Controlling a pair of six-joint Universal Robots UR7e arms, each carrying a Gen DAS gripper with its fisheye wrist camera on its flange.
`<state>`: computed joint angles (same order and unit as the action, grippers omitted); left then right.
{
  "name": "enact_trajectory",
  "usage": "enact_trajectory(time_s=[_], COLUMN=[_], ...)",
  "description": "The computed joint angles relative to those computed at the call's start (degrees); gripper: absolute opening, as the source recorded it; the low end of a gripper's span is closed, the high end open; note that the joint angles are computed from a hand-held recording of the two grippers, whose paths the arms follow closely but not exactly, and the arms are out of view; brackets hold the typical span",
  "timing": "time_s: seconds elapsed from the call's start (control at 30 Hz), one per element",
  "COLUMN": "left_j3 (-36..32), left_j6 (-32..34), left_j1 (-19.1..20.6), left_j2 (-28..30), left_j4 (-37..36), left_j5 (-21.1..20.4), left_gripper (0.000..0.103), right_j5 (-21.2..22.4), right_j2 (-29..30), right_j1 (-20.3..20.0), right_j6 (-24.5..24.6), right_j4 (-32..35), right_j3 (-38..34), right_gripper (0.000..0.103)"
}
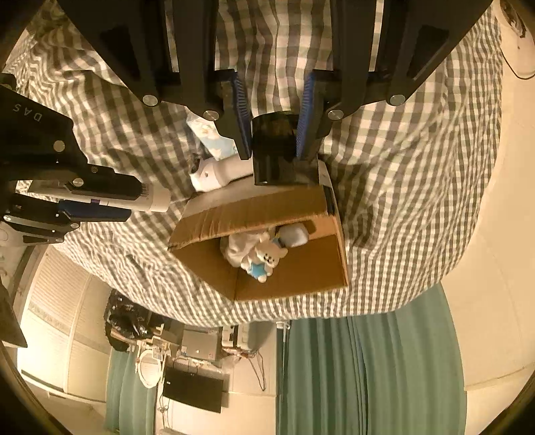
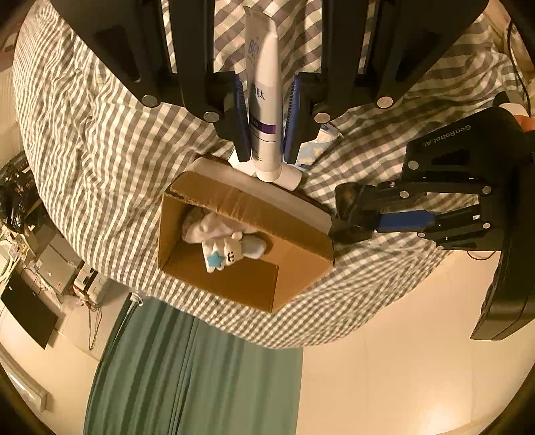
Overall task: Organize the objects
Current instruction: 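Carry the tube and glasses case over the box with both tools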
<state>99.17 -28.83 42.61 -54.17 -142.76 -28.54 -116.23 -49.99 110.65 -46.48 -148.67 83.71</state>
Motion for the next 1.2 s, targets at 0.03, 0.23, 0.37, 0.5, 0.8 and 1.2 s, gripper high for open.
enact_trajectory(time_s=[0.03,0.23,0.37,0.5,0.8,1.2], left_j3=[-0.2,-2.44,-5.39,-9.41,-19.35,-28.76], left_j6=[0.59,4.78,9.41,14.76,20.87,19.58], left_j1=[-0.21,-0.94,-1.09,-0.79,2.94,9.79], left_j2=[-0.07,-0.22,0.51,2.13,6.43,12.19], left_j4=[-0.34,-2.69,-5.39,-8.08,-8.43,-0.26], left_j5=[0.16,0.53,1.21,1.84,0.5,-4.53], left_gripper=[0.026,0.026,0.026,0.025,0.025,0.023], right_j5=[0.09,1.27,1.78,3.15,5.23,7.96], right_j2=[-0.12,-0.01,0.94,2.36,9.38,22.28], right_j1=[0.15,1.27,2.2,2.95,3.02,-1.69], right_j6=[-0.14,-0.73,-1.66,-1.53,1.52,8.93], right_j4=[-0.37,-1.27,-1.43,-1.34,4.78,22.42], right_j3=[0.09,-1.36,-3.83,-7.58,-20.57,-40.03], right_gripper=[0.02,0.02,0.02,0.02,0.02,0.02])
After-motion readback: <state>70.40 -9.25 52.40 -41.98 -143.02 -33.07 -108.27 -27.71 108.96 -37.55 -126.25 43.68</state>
